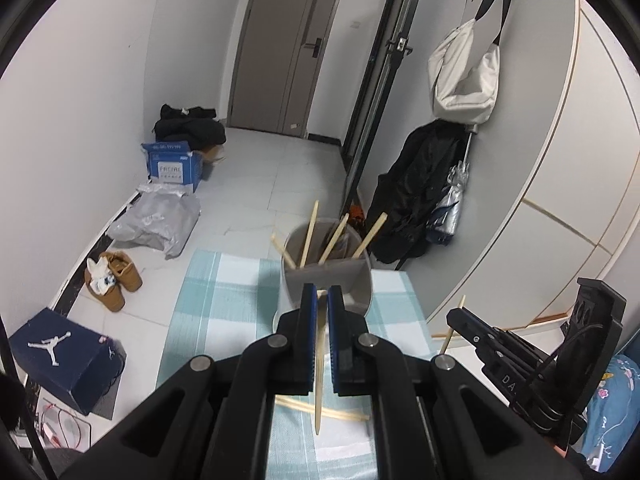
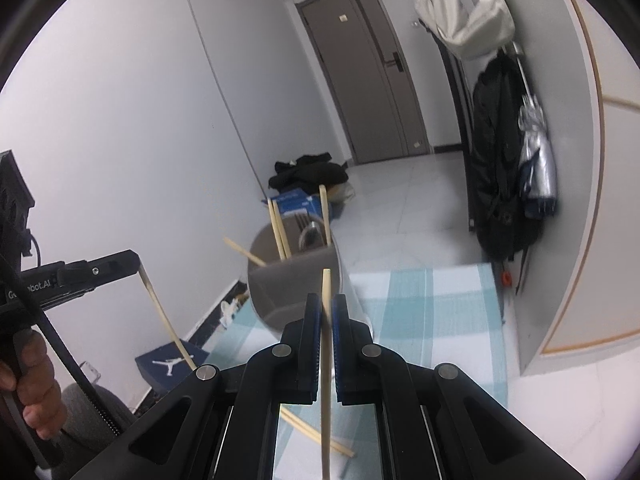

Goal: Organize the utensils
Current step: 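Carry both held chopsticks upright over the white holder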

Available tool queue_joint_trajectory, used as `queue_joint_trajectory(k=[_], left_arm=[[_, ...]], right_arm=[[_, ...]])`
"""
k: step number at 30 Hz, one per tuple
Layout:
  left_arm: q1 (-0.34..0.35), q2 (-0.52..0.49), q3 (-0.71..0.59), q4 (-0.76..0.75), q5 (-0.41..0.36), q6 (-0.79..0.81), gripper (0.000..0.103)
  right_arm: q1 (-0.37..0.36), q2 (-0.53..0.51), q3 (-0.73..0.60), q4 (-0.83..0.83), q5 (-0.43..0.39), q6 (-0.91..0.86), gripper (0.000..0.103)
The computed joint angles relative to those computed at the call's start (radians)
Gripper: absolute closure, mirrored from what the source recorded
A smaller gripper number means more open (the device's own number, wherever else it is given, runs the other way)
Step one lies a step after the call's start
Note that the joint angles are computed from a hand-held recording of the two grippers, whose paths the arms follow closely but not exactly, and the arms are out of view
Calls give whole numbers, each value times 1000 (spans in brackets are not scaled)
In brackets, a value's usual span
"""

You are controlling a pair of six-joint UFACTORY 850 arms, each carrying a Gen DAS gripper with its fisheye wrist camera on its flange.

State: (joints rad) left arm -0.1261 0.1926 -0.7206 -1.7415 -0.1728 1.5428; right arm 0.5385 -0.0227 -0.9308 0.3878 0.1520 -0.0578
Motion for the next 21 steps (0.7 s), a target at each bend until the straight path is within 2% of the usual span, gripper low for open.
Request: queue_joint_trajectory(k=[6, 10, 16, 21], left_arm=[[24, -10, -58, 129, -45, -131, 101], [36, -21, -92, 212, -80, -226, 101], [52, -45, -136, 163, -118, -181, 101], [64, -68, -168, 58, -126, -85, 101]], right_arm=[[5, -2, -56, 9, 0, -45, 98], [3, -19, -112, -48, -10, -14, 98], [-10, -62, -207, -225, -25, 142, 98], [-17, -98, -281, -351, -27, 252, 98]])
